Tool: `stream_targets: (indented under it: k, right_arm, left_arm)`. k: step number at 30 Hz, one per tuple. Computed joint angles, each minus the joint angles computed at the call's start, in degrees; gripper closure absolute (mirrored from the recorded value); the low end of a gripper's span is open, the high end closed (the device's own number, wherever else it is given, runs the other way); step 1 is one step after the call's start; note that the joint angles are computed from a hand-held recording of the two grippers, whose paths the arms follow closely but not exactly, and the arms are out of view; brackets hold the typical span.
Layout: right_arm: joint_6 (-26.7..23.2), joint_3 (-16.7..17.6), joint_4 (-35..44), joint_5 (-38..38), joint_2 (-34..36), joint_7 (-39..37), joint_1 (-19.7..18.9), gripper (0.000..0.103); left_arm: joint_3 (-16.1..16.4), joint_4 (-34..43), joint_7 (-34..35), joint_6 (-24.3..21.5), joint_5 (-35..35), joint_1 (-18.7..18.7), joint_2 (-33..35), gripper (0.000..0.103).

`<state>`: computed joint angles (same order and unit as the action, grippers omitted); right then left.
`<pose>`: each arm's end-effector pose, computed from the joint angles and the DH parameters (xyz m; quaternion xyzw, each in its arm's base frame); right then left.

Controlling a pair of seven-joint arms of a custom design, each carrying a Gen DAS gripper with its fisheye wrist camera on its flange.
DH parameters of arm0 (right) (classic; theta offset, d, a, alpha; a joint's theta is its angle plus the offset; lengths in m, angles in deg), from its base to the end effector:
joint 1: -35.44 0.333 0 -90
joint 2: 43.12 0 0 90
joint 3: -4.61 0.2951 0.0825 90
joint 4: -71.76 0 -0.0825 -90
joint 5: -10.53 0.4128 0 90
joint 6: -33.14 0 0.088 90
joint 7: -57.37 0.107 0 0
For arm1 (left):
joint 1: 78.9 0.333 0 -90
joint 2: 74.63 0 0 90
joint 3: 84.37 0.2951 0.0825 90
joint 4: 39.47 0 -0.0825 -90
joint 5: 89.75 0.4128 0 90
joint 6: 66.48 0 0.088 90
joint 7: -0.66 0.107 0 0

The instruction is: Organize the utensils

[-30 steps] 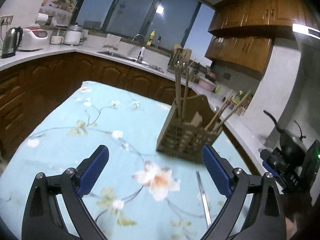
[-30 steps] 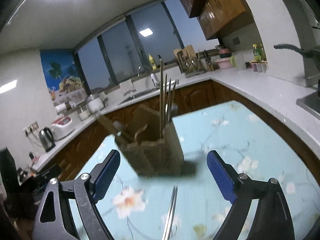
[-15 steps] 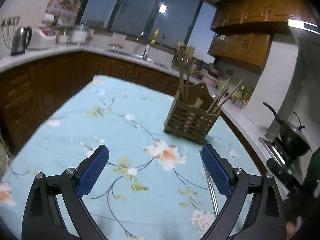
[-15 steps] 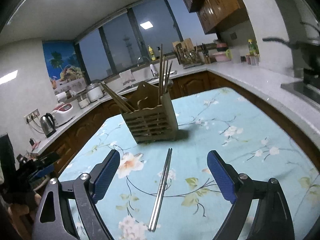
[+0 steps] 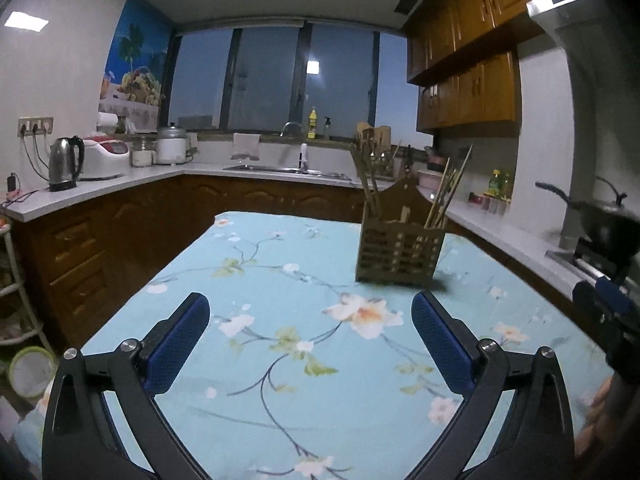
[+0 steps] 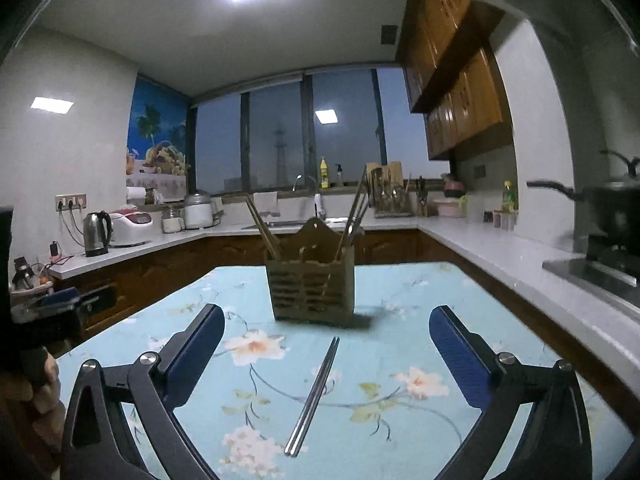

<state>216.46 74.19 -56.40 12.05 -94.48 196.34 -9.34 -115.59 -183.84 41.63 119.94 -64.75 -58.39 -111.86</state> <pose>0.4218 0.3672 0.5697 -0.5466 0.5169 -0.4282 0.5007 0.4324 -0.1641 0.5740 -0.5778 0.5482 -0.4594 0.3932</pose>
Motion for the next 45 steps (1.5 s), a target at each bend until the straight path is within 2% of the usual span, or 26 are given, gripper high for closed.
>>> stream_targets:
  k: [5,12,21,45]
  right_arm:
    - [-1.0,0.0,-0.7,-0.1,0.1,0.6,0.2,0.000]
    - [-1.0,-0.7,-3.0,0.0,-0.9,2.6,1.2,0.000]
    - [0.2,-1.2,-4.1,0.0,-0.5,3.7,1.8,0.000]
    - [2.6,-0.1,-4.1,1.5,0.1,2.8,1.0,0.000]
  left_arm:
    - [-3.3,-0.2,-0.1,-0.4,0.5,2.5,-0.6,0.000]
    - [-3.4,0.6,-0.7,-1.9,1.8,1.9,0.2,0.000]
    - [-6.1,0.6,-3.6,-1.8,3.6,5.0,-1.2,0.000]
    - [-6.1,-0.2,-5.0,-1.5,4.2,5.4,-2.7,0.000]
